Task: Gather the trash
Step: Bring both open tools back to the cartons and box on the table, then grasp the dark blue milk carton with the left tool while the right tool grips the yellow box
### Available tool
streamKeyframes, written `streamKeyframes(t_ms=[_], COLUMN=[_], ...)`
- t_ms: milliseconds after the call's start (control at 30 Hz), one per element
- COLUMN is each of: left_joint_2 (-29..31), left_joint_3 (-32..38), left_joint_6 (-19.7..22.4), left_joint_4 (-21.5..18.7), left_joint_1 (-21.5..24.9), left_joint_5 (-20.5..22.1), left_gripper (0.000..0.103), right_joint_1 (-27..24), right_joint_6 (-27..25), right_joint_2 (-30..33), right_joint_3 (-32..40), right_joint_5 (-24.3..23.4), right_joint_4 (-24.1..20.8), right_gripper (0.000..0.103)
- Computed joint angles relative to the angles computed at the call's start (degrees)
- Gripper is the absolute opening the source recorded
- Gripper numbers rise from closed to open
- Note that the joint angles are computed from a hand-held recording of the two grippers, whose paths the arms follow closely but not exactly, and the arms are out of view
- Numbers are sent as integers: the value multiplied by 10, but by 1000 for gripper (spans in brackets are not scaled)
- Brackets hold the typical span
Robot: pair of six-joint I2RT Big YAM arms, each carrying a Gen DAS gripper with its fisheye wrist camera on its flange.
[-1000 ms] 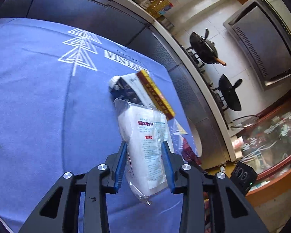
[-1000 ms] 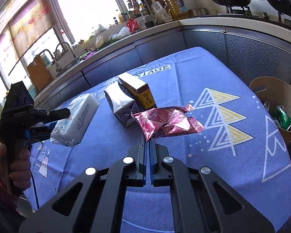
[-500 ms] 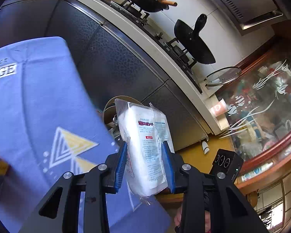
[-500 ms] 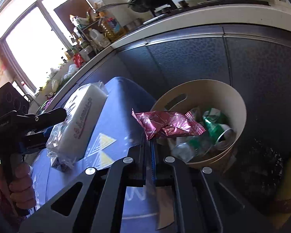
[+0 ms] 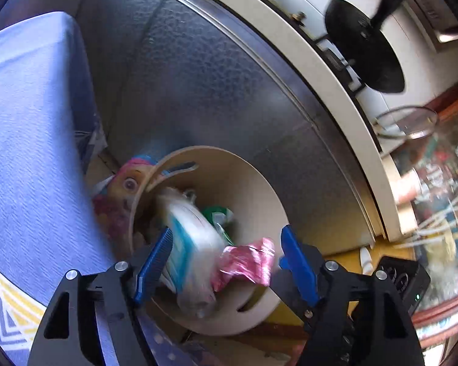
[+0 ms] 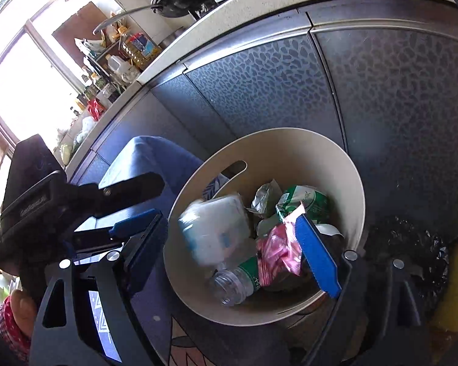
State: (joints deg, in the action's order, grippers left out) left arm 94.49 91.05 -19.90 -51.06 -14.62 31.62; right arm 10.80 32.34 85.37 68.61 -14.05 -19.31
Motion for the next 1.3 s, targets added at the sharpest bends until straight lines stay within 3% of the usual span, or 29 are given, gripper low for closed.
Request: streamKeyframes(t_ms=[100, 233, 467, 600, 667, 767, 900, 967, 1100, 1133, 1200, 1267, 1300], left_joint_2=[-33, -93, -234, -297, -316, -321, -294, -281, -251, -245, -236, -231, -229], left_joint_3=[-17, -54, -162, -214, -231, -246, -245, -244, -233, -229, -220, -214, -211], left_joint_6=[37, 75, 146, 173, 180, 180, 165, 150, 129, 125, 130, 126, 128], left_joint_4=[19, 23, 42, 22, 1, -17, -20, -15, -21, -25, -31, -25, -21], left_joint_1=[-9, -1, 68, 157, 213, 298, 373, 389, 419, 421, 432, 426, 422], left_joint_5=[-25, -18, 11, 36, 43, 40, 5, -14, -1, 5, 23, 26, 18], left_gripper=[73, 73, 73, 73, 73, 73, 73, 73, 73, 73, 75, 84, 84], right_joint_1=[7, 27, 94, 155, 187, 234, 284, 294, 300, 303, 327, 357, 366], right_joint_6=[14, 30, 40, 17, 2, -13, 2, 27, 103, 98, 26, -62, -74], right_joint_2=[-18, -48, -87, -61, -34, 19, 87, 104, 114, 120, 136, 146, 140], right_joint_3=[-14, -29, -53, -16, 13, 70, 141, 154, 141, 148, 179, 210, 206], right_joint_5=[6, 15, 42, 42, 32, 21, 38, 41, 27, 15, -5, 2, 9], right_joint_4=[8, 18, 26, 0, -18, -53, -77, -65, 0, 0, -38, -92, -92], right_gripper=[84, 84, 82, 63, 43, 28, 27, 27, 27, 27, 27, 29, 30])
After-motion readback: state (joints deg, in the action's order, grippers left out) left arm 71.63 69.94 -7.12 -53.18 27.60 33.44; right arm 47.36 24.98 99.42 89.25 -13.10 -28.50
